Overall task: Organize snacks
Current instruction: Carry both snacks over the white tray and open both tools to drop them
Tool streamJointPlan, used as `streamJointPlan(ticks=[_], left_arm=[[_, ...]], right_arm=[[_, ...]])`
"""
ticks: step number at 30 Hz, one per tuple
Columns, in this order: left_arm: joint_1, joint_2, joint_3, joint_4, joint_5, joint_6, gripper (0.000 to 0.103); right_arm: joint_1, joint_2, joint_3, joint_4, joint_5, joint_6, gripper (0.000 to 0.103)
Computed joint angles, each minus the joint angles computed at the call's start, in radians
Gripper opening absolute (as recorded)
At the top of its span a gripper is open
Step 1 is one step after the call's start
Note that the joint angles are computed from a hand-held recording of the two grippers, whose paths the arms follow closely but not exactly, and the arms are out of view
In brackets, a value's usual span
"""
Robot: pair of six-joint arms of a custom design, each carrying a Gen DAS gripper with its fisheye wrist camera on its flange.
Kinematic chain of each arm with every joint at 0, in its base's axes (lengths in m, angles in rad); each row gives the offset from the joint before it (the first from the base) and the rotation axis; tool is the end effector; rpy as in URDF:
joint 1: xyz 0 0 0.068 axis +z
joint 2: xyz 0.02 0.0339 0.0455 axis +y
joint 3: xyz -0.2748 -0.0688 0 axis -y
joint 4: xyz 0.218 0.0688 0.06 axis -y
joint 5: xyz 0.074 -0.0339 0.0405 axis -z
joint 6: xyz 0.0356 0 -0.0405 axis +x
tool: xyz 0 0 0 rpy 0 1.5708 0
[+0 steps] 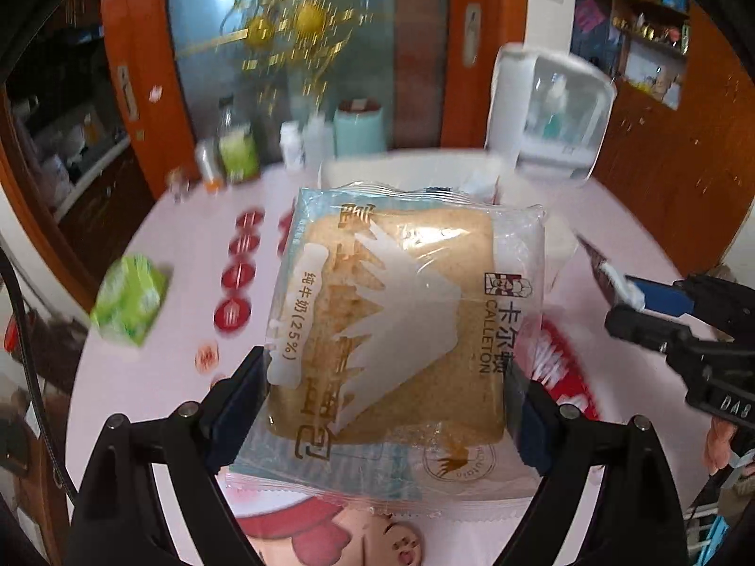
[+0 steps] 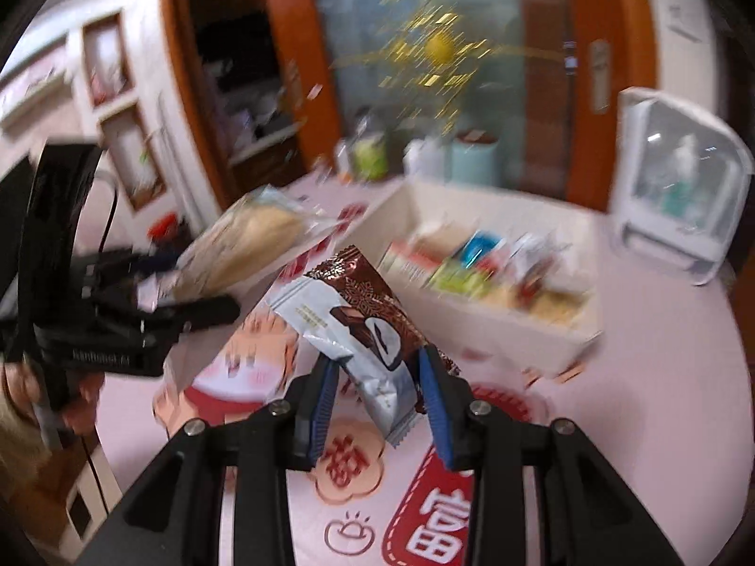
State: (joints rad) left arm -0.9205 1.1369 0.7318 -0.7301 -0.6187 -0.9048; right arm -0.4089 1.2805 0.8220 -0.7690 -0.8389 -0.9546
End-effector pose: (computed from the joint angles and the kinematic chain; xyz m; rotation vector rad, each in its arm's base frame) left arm 0.1205 -0.1243 0.2387 -0.1507 2.3976 0.0489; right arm 0.1906 -0.0537 0.2420 -0.7925 2.1712 0.5462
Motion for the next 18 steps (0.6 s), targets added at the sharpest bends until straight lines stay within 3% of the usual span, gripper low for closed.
streamJointPlan(ticks=[7,11,15,18], left_arm=[[0.134,0.112,0.338,-0.085,-0.035,0.196,0.089],[0.225,0.223,0.527,-0.117,-0.036,0.294,0.089],[0.300,0.324,0.650,-0.108,-0.045,0.359,0.089],[0.383,0.391,0.686,-0.053,0.018,0.385,0.089]], right_arm=[[0.008,0.087,0.361,-0.050,-0.007,0.299,0.035],[0.081,0.172,0.508,0.006,0.066,0.475,0.036],[0.147,0.241,0.566,0.088,0.147,0.596,0.036],[0.196,0.299,0.582,0.139,0.209,0.656,0.037]])
